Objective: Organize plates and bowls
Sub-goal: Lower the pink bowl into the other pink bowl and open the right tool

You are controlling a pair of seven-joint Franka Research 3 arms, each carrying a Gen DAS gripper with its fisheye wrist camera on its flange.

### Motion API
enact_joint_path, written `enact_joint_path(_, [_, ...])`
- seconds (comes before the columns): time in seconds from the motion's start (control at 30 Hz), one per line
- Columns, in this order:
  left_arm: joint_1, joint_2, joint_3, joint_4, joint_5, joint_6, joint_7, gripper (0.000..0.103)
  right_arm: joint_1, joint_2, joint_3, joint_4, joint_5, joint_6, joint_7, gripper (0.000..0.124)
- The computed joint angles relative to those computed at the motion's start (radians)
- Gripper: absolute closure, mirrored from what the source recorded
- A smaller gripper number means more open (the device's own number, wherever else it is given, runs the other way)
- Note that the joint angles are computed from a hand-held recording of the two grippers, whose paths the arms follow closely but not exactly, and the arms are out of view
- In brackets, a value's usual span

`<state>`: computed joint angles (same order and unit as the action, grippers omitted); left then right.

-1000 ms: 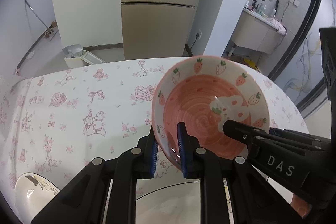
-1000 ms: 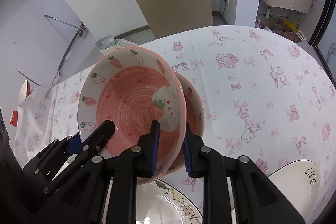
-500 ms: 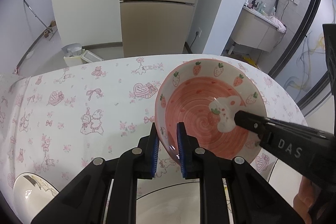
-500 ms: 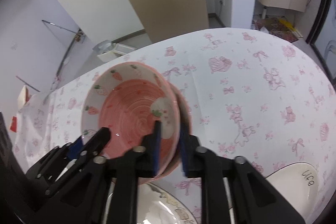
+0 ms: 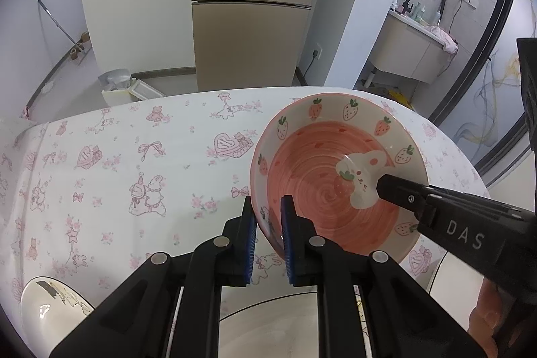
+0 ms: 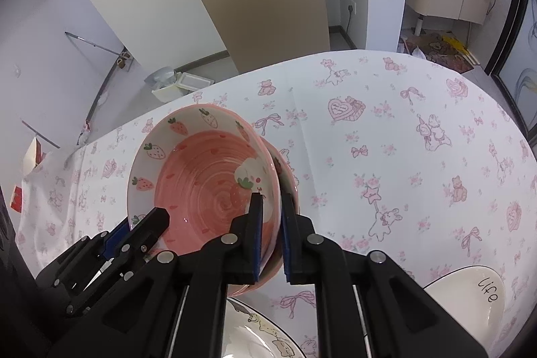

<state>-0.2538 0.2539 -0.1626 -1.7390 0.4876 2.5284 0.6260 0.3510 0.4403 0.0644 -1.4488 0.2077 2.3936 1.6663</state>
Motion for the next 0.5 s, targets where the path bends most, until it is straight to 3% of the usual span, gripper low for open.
enact_joint_path(0.23, [0.002,0.001,-0.001,0.000,-0.010,0.003,0.002,0.088,0.049,-0.020,-0.030,-0.021,-0.124,0.017,0.027,0.112])
enact_joint_path(0.5, [0.005,-0.002,-0.001,-0.006,-0.021,0.012,0.002,0.088,0.055,-0.029,-0.032,-0.033,-0.166,0.030,0.030,0.112])
